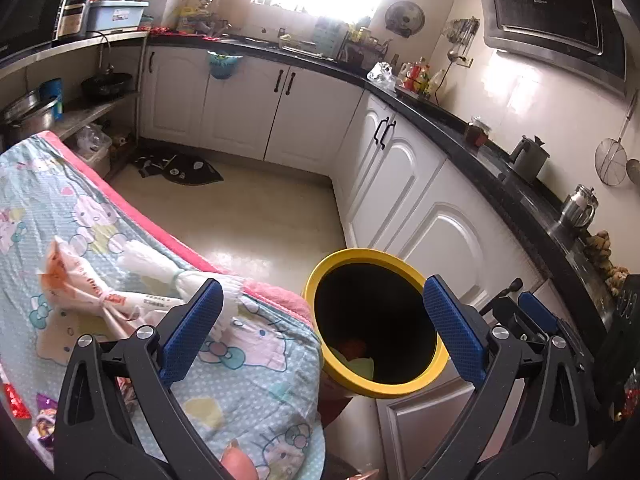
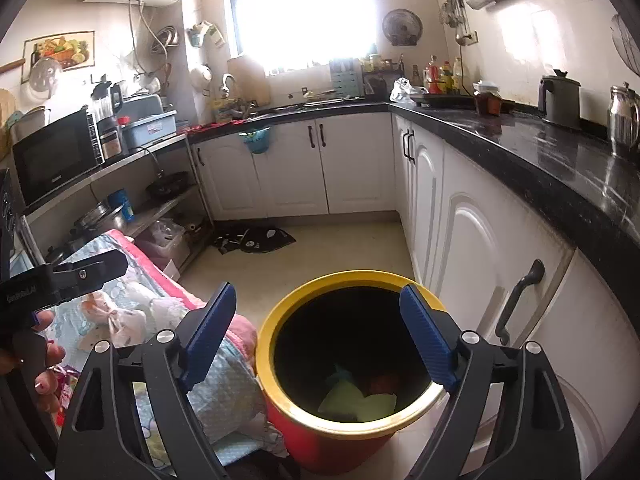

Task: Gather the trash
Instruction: 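Move both open tools back over the bed, then lower both open tools toward the candy wrappers on the sheet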

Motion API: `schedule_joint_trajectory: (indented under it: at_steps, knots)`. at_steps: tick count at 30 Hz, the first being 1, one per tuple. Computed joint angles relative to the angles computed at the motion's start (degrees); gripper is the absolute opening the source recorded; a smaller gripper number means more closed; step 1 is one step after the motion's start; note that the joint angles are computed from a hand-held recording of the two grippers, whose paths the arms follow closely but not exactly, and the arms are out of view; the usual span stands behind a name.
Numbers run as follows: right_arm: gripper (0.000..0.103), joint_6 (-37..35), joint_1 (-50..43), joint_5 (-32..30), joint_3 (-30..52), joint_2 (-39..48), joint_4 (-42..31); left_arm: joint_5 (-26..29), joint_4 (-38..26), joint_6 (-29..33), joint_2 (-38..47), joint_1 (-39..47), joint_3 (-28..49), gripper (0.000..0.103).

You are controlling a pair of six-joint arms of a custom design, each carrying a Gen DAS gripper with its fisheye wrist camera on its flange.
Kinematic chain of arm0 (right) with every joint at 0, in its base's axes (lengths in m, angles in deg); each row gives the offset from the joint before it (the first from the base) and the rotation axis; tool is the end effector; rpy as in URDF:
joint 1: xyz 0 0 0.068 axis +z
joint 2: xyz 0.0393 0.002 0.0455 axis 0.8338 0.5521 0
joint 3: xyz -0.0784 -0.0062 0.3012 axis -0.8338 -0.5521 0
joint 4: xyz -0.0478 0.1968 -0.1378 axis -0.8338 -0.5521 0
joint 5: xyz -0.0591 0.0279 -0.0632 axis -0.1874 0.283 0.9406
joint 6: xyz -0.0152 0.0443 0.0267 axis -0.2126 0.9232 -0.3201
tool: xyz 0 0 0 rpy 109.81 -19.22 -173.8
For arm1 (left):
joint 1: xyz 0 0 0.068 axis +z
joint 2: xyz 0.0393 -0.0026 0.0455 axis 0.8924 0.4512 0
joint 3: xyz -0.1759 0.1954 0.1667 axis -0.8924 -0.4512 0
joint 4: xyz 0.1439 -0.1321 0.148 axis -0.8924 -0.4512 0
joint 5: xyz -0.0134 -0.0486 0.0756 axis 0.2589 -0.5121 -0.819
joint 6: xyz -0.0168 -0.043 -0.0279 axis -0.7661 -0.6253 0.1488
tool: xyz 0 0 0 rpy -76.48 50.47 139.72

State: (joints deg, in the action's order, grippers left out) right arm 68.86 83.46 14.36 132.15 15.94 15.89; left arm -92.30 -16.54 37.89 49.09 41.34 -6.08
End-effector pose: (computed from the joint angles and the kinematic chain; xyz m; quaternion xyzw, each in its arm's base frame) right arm 0.3288 0.1708 0.2520 -0.1780 0.8382 0.1824 0.4822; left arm 0.2753 -0.0989 0.2844 -0.1679 0.8701 -0.0925 0.4541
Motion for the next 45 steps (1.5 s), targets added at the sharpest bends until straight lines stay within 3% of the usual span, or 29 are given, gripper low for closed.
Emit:
schedule_joint_trajectory:
  at_steps: [14,25,39,45]
  knots:
    - [0.087,-1.6,4.7,0.8,-1.1,-3.3,-0.4,-3.7,-2.4,-2.0,-9.2,-1.0,-6.0,0.092]
    - [0.087,-2.4,10.4,0.3,-0.9,-4.4,-1.5,-6.5,-9.2,-1.0,-18.8,0.8,-8.8,0.092]
    - [0.088,-2.4,17.4,-2.8,1.8,-3.4,-5.4,-6.8,-21.9,2.5,-34.6,11.1,-10.3,0.092]
    - [0.087,-3.0,21.0,-3.6,1.9,-2.5,-6.9,-2.2,-26.3,6.2,-40.4,19.8,-12.2,0.092]
